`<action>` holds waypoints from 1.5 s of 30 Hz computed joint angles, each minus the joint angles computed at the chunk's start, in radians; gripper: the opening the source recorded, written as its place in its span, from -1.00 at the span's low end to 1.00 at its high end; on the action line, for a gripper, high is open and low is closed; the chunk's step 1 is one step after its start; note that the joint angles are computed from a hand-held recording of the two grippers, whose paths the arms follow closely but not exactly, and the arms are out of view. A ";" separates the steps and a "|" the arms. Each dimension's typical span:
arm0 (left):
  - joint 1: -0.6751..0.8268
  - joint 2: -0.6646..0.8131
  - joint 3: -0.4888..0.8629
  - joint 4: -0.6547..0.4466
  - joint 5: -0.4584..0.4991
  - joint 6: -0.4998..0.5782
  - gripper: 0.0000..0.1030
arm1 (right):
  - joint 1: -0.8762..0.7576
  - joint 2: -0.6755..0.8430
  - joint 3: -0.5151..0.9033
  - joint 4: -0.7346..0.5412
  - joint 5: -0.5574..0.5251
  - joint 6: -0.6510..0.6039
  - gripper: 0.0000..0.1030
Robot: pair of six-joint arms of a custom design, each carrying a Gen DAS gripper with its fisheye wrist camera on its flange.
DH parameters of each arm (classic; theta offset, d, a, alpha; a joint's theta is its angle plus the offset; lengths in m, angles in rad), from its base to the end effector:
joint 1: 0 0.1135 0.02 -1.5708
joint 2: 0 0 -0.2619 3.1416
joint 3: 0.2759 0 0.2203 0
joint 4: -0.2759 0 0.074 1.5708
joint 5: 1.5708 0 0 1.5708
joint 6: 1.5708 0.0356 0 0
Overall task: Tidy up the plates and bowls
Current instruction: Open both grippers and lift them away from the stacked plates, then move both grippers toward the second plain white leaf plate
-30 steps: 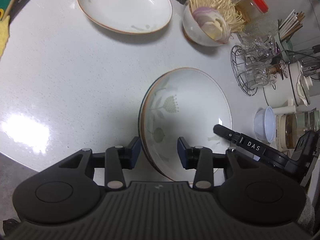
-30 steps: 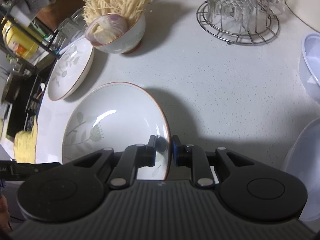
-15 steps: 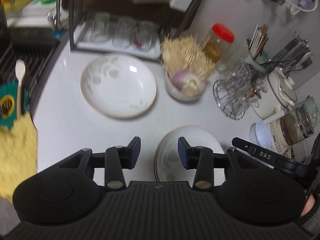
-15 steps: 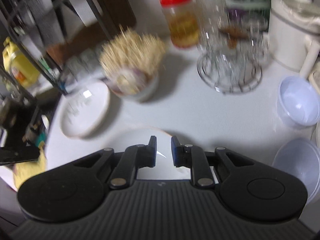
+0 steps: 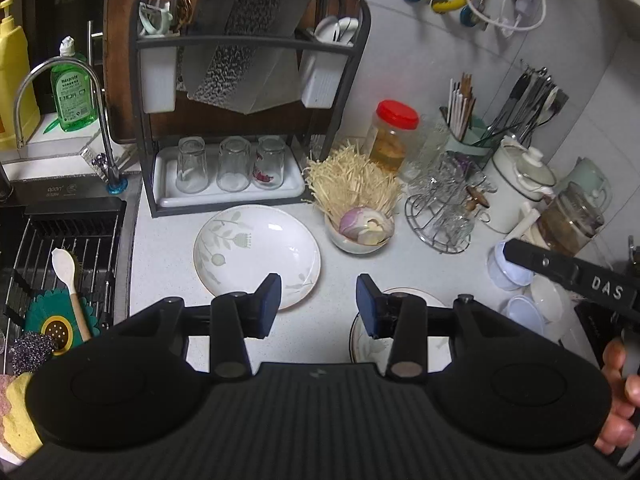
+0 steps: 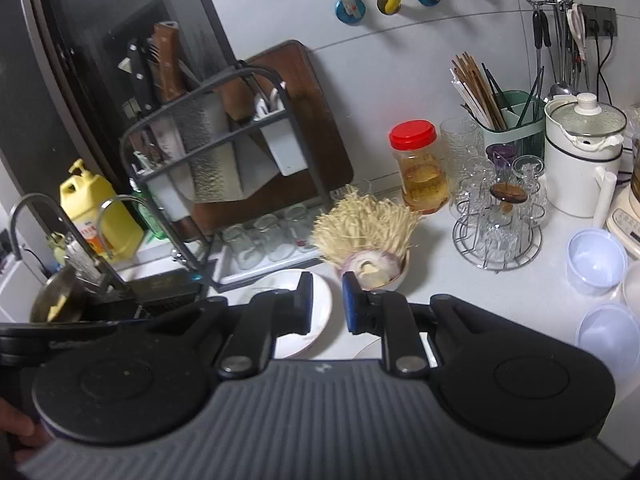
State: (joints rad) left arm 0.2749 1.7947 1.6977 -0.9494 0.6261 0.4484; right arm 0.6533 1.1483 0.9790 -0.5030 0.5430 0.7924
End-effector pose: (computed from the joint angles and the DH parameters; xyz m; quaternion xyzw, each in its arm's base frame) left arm 0.3391 0.0740 0.3190 0.1591 0.9085 -0.1909 0.3359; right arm 0.1806 0.1151 0.3107 0.1765 0.8576 0.0956 0.4736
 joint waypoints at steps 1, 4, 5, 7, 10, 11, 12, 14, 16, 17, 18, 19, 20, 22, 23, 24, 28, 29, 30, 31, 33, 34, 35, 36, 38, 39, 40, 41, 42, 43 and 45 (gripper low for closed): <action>0.004 -0.015 -0.016 0.003 0.001 0.007 -0.09 | 0.024 -0.006 0.005 -0.014 0.017 0.013 -0.63; 0.010 -0.078 -0.100 0.039 0.006 -0.002 -0.09 | 0.092 -0.027 0.010 -0.058 0.070 0.033 -0.63; 0.011 -0.102 -0.133 0.053 0.006 -0.006 -0.09 | 0.116 -0.034 0.012 -0.078 0.093 0.031 -0.63; 0.000 -0.166 -0.229 0.103 -0.020 -0.034 -0.06 | 0.148 -0.049 0.012 -0.119 0.123 0.031 -0.63; 0.000 -0.212 -0.308 0.089 0.011 -0.075 -0.05 | 0.192 -0.091 -0.014 -0.152 0.139 0.041 -0.63; -0.007 -0.233 -0.335 0.093 0.001 -0.082 -0.05 | 0.208 -0.106 -0.026 -0.163 0.146 0.044 -0.63; -0.014 -0.259 -0.365 0.104 -0.012 -0.088 -0.05 | 0.223 -0.118 -0.035 -0.177 0.152 0.053 -0.63; -0.022 -0.309 -0.417 0.127 -0.026 -0.105 -0.05 | 0.247 -0.149 -0.058 -0.198 0.160 0.076 -0.63; -0.023 -0.353 -0.453 0.144 -0.033 -0.140 -0.03 | 0.268 -0.178 -0.075 -0.223 0.165 0.092 -0.63; -0.028 -0.372 -0.464 0.146 -0.043 -0.159 -0.02 | 0.280 -0.195 -0.082 -0.237 0.167 0.100 -0.63; -0.031 -0.394 -0.478 0.149 -0.049 -0.170 -0.02 | 0.293 -0.213 -0.088 -0.251 0.172 0.107 -0.63; -0.034 -0.416 -0.496 0.156 -0.053 -0.178 -0.02 | 0.304 -0.230 -0.094 -0.262 0.177 0.110 -0.63; -0.040 -0.436 -0.509 0.158 -0.064 -0.185 -0.02 | 0.322 -0.248 -0.101 -0.279 0.191 0.119 -0.63; -0.054 -0.476 -0.536 0.157 -0.080 -0.195 -0.02 | 0.356 -0.273 -0.106 -0.317 0.215 0.140 -0.63; -0.064 -0.492 -0.546 0.150 -0.088 -0.203 -0.01 | 0.373 -0.286 -0.109 -0.334 0.225 0.148 -0.63; -0.067 -0.509 -0.558 0.142 -0.087 -0.201 0.02 | 0.392 -0.298 -0.111 -0.354 0.234 0.161 -0.63; -0.097 -0.610 -0.631 0.138 -0.111 -0.222 0.09 | 0.463 -0.346 -0.131 -0.423 0.277 0.222 -0.63; -0.112 -0.630 -0.647 0.136 -0.126 -0.233 0.09 | 0.473 -0.356 -0.137 -0.437 0.280 0.235 -0.63; -0.124 -0.648 -0.662 0.134 -0.139 -0.242 0.09 | 0.488 -0.371 -0.146 -0.445 0.289 0.249 -0.63; -0.135 -0.667 -0.679 0.133 -0.151 -0.250 0.09 | 0.505 -0.385 -0.154 -0.457 0.299 0.267 -0.63; -0.155 -0.708 -0.710 0.133 -0.176 -0.269 0.09 | 0.529 -0.407 -0.164 -0.483 0.306 0.294 -0.63; -0.166 -0.729 -0.725 0.135 -0.193 -0.280 0.10 | 0.552 -0.414 -0.169 -0.505 0.317 0.320 -0.63; -0.176 -0.749 -0.741 0.137 -0.206 -0.286 0.12 | 0.568 -0.422 -0.175 -0.518 0.322 0.337 -0.63; -0.186 -0.766 -0.753 0.136 -0.221 -0.289 0.14 | 0.584 -0.431 -0.180 -0.534 0.325 0.355 -0.63; -0.196 -0.791 -0.772 0.131 -0.241 -0.303 0.16 | 0.616 -0.446 -0.190 -0.563 0.336 0.389 -0.63; -0.192 -0.801 -0.783 0.129 -0.240 -0.306 0.16 | 0.639 -0.452 -0.195 -0.583 0.350 0.415 -0.63; -0.198 -0.808 -0.789 0.126 -0.251 -0.314 0.17 | 0.649 -0.459 -0.201 -0.593 0.355 0.428 -0.63; -0.197 -0.813 -0.798 0.127 -0.257 -0.314 0.17 | 0.655 -0.466 -0.208 -0.597 0.357 0.433 -0.63; -0.199 -0.818 -0.806 0.129 -0.263 -0.312 0.20 | 0.664 -0.472 -0.214 -0.604 0.361 0.440 -0.63; -0.212 -0.821 -0.808 0.125 -0.283 -0.311 0.22 | 0.676 -0.476 -0.220 -0.613 0.368 0.456 -0.63; -0.245 -0.825 -0.809 0.120 -0.331 -0.320 0.22 | 0.714 -0.476 -0.226 -0.651 0.389 0.515 -0.63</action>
